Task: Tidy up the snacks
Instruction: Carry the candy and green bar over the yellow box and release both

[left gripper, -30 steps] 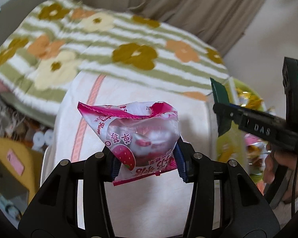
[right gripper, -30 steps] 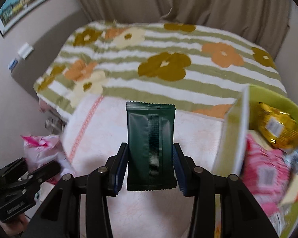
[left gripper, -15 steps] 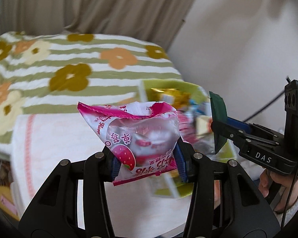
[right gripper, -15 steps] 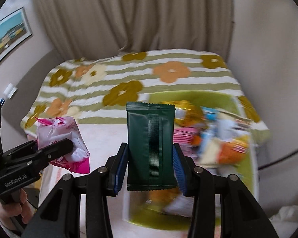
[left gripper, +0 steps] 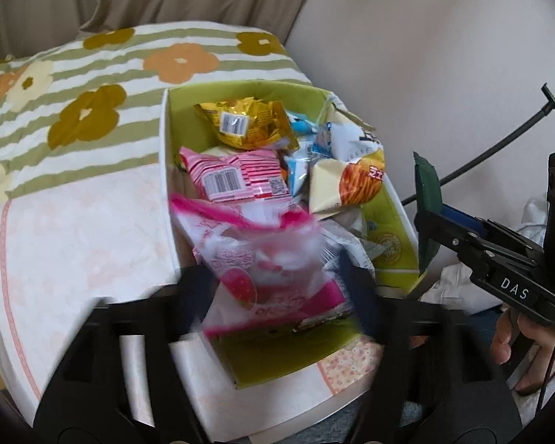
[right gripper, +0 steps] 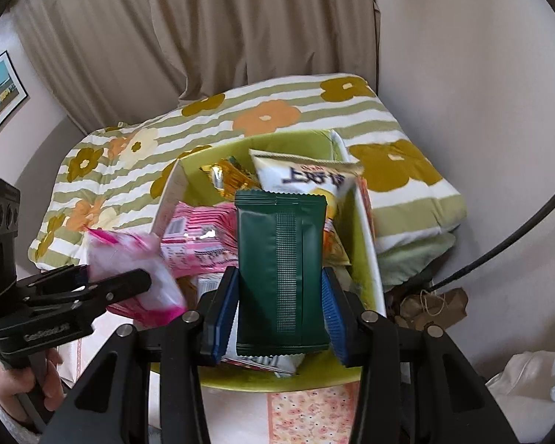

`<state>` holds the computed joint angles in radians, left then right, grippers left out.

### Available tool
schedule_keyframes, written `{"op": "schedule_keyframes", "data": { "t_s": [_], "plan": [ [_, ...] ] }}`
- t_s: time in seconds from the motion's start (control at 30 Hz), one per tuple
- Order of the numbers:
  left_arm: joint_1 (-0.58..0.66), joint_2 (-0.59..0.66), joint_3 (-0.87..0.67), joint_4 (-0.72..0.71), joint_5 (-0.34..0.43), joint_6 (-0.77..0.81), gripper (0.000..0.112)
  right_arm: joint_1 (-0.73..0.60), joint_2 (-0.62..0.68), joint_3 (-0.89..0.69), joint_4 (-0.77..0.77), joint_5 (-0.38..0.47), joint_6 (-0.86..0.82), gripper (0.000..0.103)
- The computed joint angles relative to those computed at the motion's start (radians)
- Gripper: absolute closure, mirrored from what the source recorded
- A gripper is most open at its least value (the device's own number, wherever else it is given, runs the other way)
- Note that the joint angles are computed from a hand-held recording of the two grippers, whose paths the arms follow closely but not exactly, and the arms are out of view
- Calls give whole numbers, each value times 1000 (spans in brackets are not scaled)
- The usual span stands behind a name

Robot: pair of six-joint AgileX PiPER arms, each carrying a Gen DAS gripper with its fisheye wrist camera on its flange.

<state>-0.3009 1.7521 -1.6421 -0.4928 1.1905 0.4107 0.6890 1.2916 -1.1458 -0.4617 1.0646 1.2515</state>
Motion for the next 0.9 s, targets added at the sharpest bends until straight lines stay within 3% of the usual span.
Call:
{"op": "schedule_keyframes", "data": {
  "t_s": [0.03, 0.53, 0.6, 0.67, 0.7, 0.73, 0.9],
  "plan": [
    [1, -4, 7, 11, -14, -5, 10, -12, -10, 15, 12, -16, -14, 63],
    [47, -133, 130, 27, -97, -87, 10, -61, -65, 114, 66, -98, -131, 63],
    [45, -143, 148, 42, -109, -102, 10, -85, -49, 120, 108, -127, -161, 56],
    [40, -152, 169, 64, -122, -119, 10, -101, -51, 140, 124, -152, -162, 36],
    [36, -155, 174, 74, -126, -129, 10, -99, -57, 156, 113, -161, -141, 17],
    [36, -163, 186, 79, -131, -132, 10, -94, -62, 164, 101, -163, -125, 9],
    [63, -220, 254, 76, -151, -105, 10, -48, -84, 177, 48, -136, -40, 9]
  ]
}}
